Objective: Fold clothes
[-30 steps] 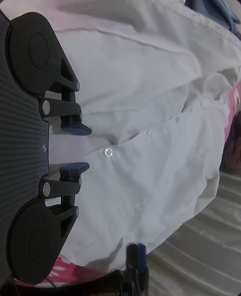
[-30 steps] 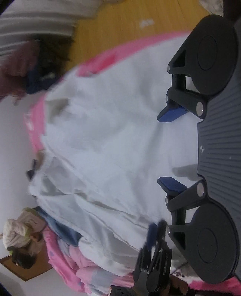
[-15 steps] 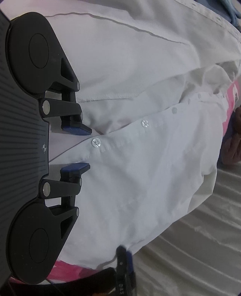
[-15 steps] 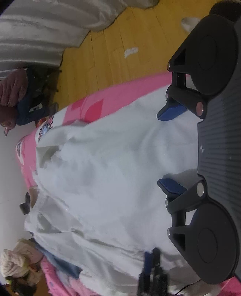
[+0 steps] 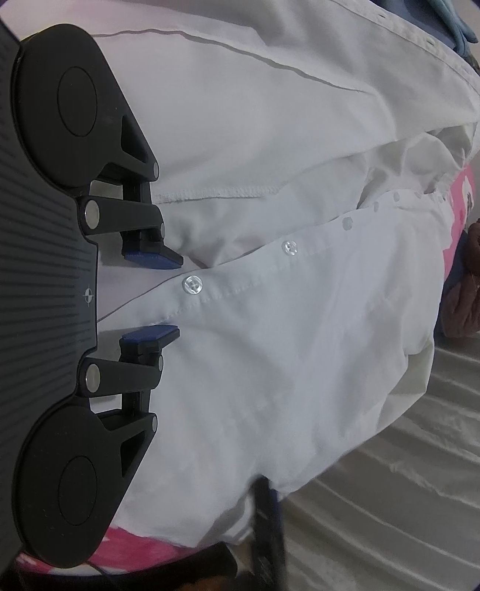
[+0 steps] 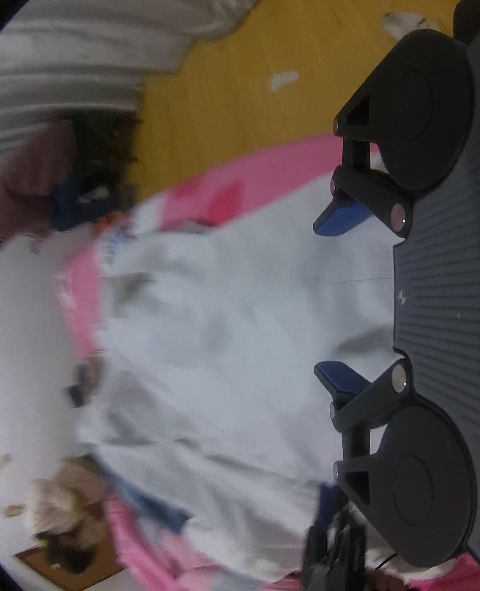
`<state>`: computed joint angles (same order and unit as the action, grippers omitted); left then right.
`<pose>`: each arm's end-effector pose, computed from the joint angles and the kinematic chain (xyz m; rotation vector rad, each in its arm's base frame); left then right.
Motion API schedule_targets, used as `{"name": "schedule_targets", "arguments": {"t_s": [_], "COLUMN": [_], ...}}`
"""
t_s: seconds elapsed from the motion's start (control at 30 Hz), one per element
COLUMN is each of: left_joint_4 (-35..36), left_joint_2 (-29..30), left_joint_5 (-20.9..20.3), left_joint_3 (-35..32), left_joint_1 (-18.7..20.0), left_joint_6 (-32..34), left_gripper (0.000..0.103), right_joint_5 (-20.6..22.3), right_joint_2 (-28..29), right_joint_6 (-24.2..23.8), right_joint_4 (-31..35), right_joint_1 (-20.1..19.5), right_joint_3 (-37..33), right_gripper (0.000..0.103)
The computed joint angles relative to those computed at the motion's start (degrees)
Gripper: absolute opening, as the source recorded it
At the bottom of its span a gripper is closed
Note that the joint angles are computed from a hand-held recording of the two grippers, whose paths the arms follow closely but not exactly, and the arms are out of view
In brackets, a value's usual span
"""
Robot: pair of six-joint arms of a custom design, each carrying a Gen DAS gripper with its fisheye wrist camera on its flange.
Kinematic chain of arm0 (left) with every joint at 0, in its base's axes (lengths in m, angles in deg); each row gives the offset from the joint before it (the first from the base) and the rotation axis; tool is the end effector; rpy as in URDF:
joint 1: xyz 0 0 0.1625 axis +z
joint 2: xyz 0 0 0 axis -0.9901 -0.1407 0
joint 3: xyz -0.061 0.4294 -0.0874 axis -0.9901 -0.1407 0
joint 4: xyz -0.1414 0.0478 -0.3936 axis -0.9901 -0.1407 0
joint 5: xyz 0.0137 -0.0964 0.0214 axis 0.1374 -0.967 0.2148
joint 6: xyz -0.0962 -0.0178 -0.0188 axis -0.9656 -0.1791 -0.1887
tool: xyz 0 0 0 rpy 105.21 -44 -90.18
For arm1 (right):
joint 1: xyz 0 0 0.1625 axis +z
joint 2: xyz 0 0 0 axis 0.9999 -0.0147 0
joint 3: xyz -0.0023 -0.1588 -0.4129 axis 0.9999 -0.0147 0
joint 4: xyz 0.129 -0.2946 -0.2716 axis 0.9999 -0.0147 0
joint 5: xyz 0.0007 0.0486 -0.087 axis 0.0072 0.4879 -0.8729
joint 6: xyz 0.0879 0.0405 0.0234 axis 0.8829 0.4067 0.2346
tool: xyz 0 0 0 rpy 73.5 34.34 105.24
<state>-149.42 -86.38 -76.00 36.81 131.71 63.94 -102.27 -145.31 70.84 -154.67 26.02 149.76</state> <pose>-0.2320 -0.5465 0.3076 1.0486 2.5278 -0.3285 0.2739 -0.4229 0.2859 0.0880 -2.4712 0.9243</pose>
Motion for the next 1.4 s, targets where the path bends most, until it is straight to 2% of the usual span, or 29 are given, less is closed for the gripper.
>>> {"name": "schedule_targets", "arguments": {"t_s": [0.07,0.17,0.33,0.43,0.57,0.67,0.77,0.9,1.03,1.13,1.2,1.27,1.3,1.4], "left_joint_4": [0.0,0.4,1.2,3.7,4.2,0.0,-2.4,-1.2,-1.1,1.0,1.6,2.0,0.8,0.2], "left_joint_2": [0.0,0.2,0.1,-0.8,-4.5,-8.7,-12.6,-16.9,-19.0,-19.6,-19.5,-19.2,-18.8,-18.3], "left_joint_5": [0.0,-0.1,-0.6,-0.8,1.1,4.1,10.7,21.7,26.7,28.1,29.0,29.6,28.4,26.3], "left_joint_3": [0.0,-0.4,-0.9,-1.5,-0.6,1.3,3.0,4.6,5.2,4.8,4.4,4.3,4.2,4.2], "left_joint_1": [0.0,0.1,0.3,0.2,-1.2,-2.5,-3.6,-3.6,-1.2,1.1,2.6,3.4,3.9,4.8], "left_joint_6": [0.0,0.1,-0.4,-1.2,-5.6,-7.7,-10.7,-13.5,-13.7,-19.1,-23.1,-23.5,-21.9,-20.5], "left_gripper": [0.034,0.034,0.034,0.035,0.034,0.034,0.035,0.036,0.040,0.048,0.054,0.057,0.058,0.056], "right_joint_5": [-1.4,-4.0,-2.6,-1.9,-1.8,-3.6,-5.2,-4.7,1.5,7.7,11.9,16.2,17.9,22.4], "right_joint_2": [0.9,1.1,-2.6,-3.8,-6.2,-6.6,-4.5,1.2,8.2,13.9,18.0,22.3,24.5,31.4], "right_joint_6": [-1.3,-3.1,4.9,7.6,14.0,14.9,10.6,-2.5,-12.7,-18.9,-21.0,-22.8,-22.1,-15.8], "right_joint_4": [0.1,3.8,14.2,19.1,24.7,24.9,22.9,17.1,17.5,19.0,19.6,20.7,21.4,23.4], "right_joint_1": [0.6,2.4,2.9,3.4,4.4,5.9,7.2,7.6,6.2,4.8,3.7,2.6,2.0,0.0], "right_joint_3": [0.3,0.5,-0.2,-0.6,-1.3,-2.3,-5.3,-11.4,-20.6,-28.3,-33.6,-39.3,-42.4,-52.9], "right_gripper": [0.085,0.089,0.090,0.090,0.089,0.089,0.089,0.090,0.090,0.090,0.090,0.090,0.090,0.090]}}
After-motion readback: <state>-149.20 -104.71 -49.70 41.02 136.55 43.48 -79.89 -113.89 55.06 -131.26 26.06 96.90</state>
